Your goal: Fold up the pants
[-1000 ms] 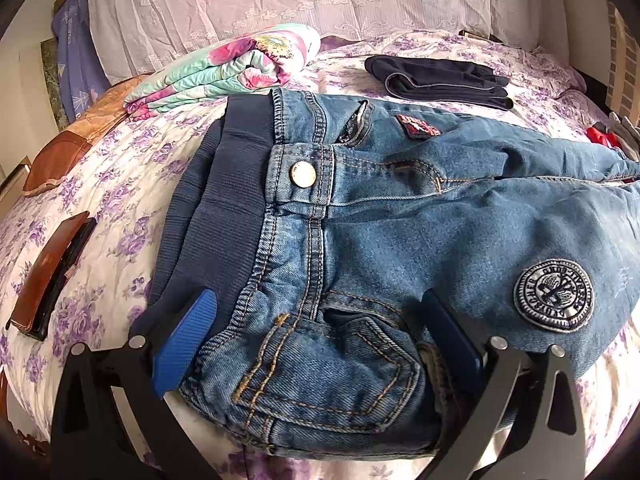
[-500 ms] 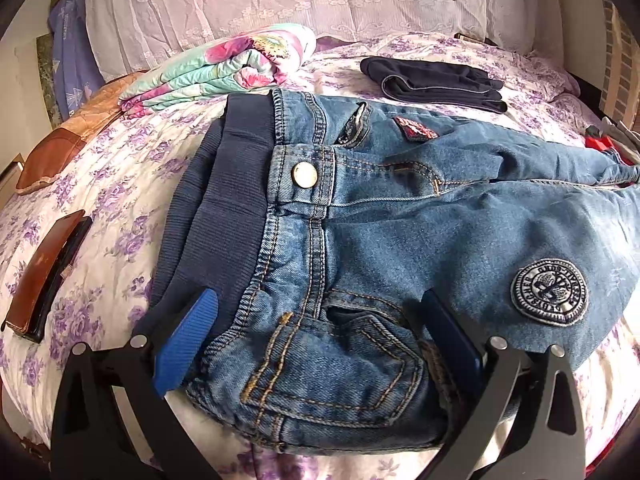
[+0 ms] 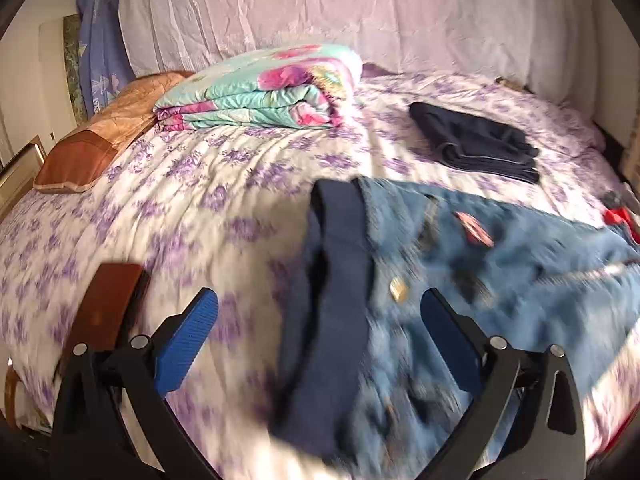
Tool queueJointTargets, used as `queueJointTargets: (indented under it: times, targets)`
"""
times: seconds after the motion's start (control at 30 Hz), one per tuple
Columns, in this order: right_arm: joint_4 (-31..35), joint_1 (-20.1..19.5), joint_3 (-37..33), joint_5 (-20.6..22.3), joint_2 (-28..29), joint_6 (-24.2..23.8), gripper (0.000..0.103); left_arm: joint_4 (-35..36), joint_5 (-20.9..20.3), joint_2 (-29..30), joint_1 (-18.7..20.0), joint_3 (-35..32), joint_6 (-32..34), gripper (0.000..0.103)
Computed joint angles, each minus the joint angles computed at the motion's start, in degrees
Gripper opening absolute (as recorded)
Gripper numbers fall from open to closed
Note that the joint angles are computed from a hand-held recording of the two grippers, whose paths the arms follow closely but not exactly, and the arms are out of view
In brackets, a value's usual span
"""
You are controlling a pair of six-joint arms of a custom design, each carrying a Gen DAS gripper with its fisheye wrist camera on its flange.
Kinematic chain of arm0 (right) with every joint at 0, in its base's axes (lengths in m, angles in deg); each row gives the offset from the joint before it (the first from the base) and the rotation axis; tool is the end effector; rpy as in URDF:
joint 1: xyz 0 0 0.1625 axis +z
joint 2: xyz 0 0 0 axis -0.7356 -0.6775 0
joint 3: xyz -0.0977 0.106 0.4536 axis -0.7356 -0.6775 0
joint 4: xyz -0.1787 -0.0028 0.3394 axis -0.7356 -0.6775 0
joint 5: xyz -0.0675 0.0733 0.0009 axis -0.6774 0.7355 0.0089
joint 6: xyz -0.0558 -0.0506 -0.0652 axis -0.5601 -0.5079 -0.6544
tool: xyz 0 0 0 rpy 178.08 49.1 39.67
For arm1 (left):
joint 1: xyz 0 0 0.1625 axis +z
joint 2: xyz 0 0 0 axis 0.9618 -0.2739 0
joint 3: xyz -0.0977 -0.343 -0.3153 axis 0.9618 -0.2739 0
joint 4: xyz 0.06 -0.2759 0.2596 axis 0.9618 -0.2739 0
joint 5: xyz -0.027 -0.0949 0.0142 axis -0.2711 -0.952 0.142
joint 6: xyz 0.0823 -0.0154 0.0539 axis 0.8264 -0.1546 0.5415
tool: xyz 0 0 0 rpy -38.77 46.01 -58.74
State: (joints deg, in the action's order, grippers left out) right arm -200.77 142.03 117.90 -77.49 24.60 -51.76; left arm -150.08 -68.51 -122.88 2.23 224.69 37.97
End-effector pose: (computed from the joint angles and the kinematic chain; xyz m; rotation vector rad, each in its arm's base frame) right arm 0.1313 -0.5498 0.2130 0.7080 -2.0622 0.9165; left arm 0.1192 -0.4174 0.3876 -0.0140 2.0408 -1.0295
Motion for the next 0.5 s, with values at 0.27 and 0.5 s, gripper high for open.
queueJointTargets:
  times: [0.27,0.5]
  targets:
    - [13.5,-1.0,-19.2,-2.9,11.8,13.3,0.099,19.9,-7.3,4.8,7.3,-15.7,-7.8,0.099]
    - [18.9,-2.7,-19.9,-0.9,13.8,18.1,0.033,27.2,-14.0,7.5,11.1,-21.7,-9.4,0.099]
